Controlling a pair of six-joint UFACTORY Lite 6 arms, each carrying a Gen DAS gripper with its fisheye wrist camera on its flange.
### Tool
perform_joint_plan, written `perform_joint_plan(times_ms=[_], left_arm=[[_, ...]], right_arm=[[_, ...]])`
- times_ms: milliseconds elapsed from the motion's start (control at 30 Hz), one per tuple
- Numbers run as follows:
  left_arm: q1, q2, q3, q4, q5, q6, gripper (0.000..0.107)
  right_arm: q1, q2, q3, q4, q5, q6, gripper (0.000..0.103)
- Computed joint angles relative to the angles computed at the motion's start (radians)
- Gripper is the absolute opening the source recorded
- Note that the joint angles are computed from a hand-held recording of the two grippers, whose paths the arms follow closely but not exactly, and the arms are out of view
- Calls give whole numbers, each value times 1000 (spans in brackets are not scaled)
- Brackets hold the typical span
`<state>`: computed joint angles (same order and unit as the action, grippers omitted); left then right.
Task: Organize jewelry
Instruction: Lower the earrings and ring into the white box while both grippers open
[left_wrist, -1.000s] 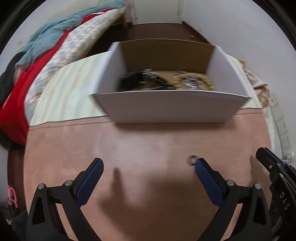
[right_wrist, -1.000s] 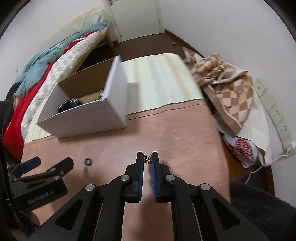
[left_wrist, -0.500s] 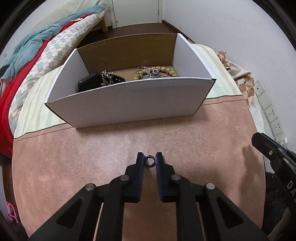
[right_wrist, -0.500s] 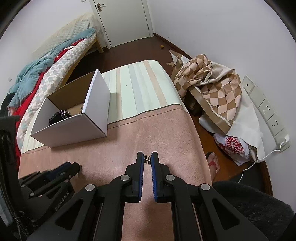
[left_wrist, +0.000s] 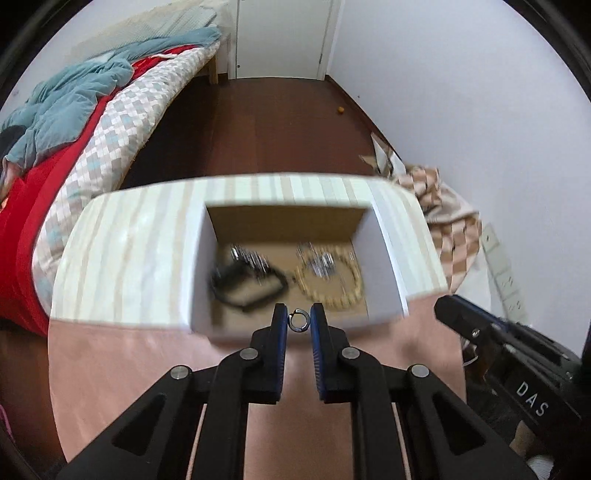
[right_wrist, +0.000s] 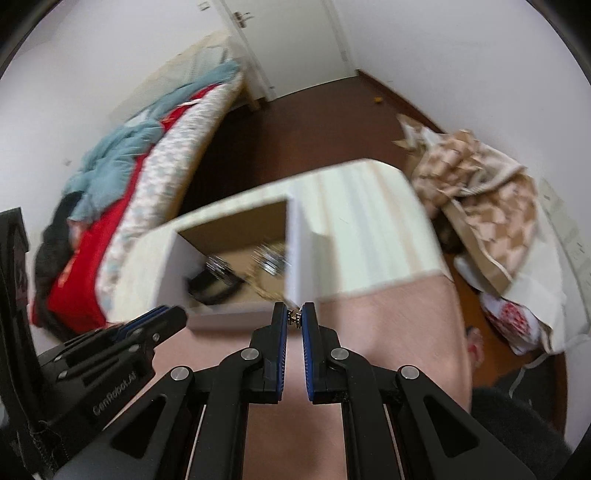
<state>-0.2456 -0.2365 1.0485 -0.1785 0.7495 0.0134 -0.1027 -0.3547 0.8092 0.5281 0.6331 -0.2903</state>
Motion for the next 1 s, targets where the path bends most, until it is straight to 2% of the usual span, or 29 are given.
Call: perform_joint_plan(times_ms=[233,367,467,500,533,567,600,633,800,833,867,900,933,1000], left_arm=[[127,368,371,-94,81,143,10],[126,512,531,-65,151,117,12],[118,569,609,-41,188,92,13],[116,576,622,-26,193,81,21],[112,578,631,-11,195,69,30],[110,574,632,12,192,53,55],[111,558,618,26,180,43,74],[117,529,587,27,156,46,75],[166,437,476,45,119,47,75],[174,413,446,60,105,35,76],[179,388,416,76,93,28,83],[180,361,381,99,79,13,96],[178,338,353,118,67,-3,100],[182,263,266,158,41,-33,102]], right_arm=[[119,442,403,-77,46,81,8],[148,607,557,-146,117,131,9],[142,664,618,-171,166,153,10],[140,668,626,-180,171,159,11],[141,662,626,-203,171,179,17],[138,651,616,-211,168,183,27],[135,646,612,-215,163,185,32],[130,626,595,-223,158,192,37],[129,523,499,-285,125,248,39],[137,497,477,-316,119,272,45],[149,474,456,-344,112,299,52],[156,459,441,-364,106,317,55],[167,440,423,-397,103,344,63],[202,398,386,-483,102,424,77]])
